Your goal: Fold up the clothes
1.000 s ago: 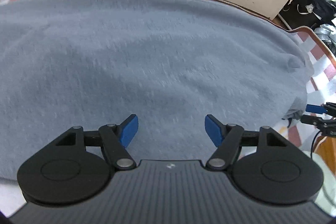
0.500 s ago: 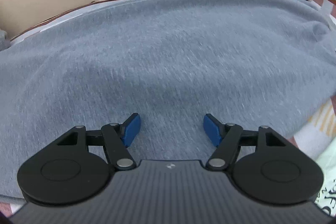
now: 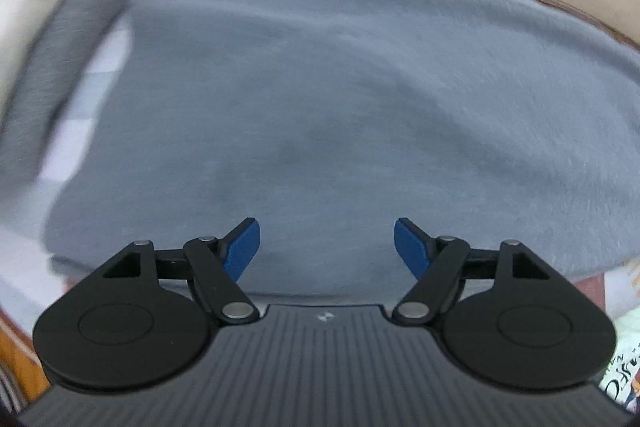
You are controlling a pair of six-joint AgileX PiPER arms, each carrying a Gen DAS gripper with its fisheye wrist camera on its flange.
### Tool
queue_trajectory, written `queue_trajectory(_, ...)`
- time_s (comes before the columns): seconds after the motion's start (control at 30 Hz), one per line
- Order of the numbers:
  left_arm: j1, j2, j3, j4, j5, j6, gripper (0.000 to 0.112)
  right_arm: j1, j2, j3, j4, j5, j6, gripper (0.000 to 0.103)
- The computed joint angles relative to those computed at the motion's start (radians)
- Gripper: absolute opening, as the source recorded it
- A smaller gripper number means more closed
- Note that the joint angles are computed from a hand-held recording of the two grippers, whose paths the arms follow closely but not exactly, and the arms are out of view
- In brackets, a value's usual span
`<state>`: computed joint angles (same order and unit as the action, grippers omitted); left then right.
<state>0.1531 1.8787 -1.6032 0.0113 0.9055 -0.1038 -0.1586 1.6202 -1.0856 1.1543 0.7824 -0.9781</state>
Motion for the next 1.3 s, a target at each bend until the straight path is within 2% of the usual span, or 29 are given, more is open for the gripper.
queue_trajectory(0.13,0.131,-0.074,0.096,-0.014,-0.001,-0.03,0.075,0.158,0.019,-0.061,-0.129,-0.062,0.102,0.053)
queue_trajectory(0.3,0.332,-0.095,0.178,-0.171,-0.013,-0.046,0.075,0.338,0.034,-0.119,-0.328,-0.12,0.373,0.053)
queue_trajectory(0.37,0.366,-0.085,0.172,-0.219,-0.029,-0.044,0.075,0.382,0.041,-0.143,-0.371,-0.105,0.423,0.053)
queue_trajectory(0.47,0.36,-0.085,0.193,-0.193,-0.083,-0.066,0.075,0.466,0.0,-0.15,-0.533,-0.113,0.482,0.053)
queue_trajectory(0.53,0.342,-0.068,0.193,-0.146,-0.099,-0.105,0.075,0.497,-0.036,-0.144,-0.557,-0.085,0.466,0.053)
queue_trajectory(0.63,0.371,-0.069,0.21,-0.253,-0.134,-0.061,0.075,0.532,-0.065,-0.174,-0.561,-0.019,0.435,0.053)
queue_trajectory(0.8,0.426,-0.087,0.247,-0.351,-0.112,-0.044,0.073,0.639,-0.026,-0.395,-0.86,0.021,0.638,0.054)
queue_trajectory(0.87,0.455,-0.111,0.28,-0.406,-0.125,-0.022,0.071,0.67,-0.005,-0.473,-0.929,0.027,0.698,0.055)
queue_trajectory(0.93,0.467,-0.146,0.321,-0.414,-0.177,-0.027,0.06,0.702,0.026,-0.519,-0.992,0.009,0.779,0.056)
queue_trajectory(1.03,0.441,-0.17,0.322,-0.282,-0.204,-0.138,0.06,0.757,0.082,-0.532,-1.048,-0.017,0.907,0.056)
queue_trajectory(1.17,0.47,-0.167,0.325,-0.368,-0.172,-0.099,0.06,0.816,0.172,-0.518,-0.99,-0.056,0.931,0.056)
queue_trajectory(1.3,0.481,-0.183,0.367,-0.344,-0.188,-0.171,0.06,0.883,0.317,-0.618,-1.059,-0.085,0.939,0.056)
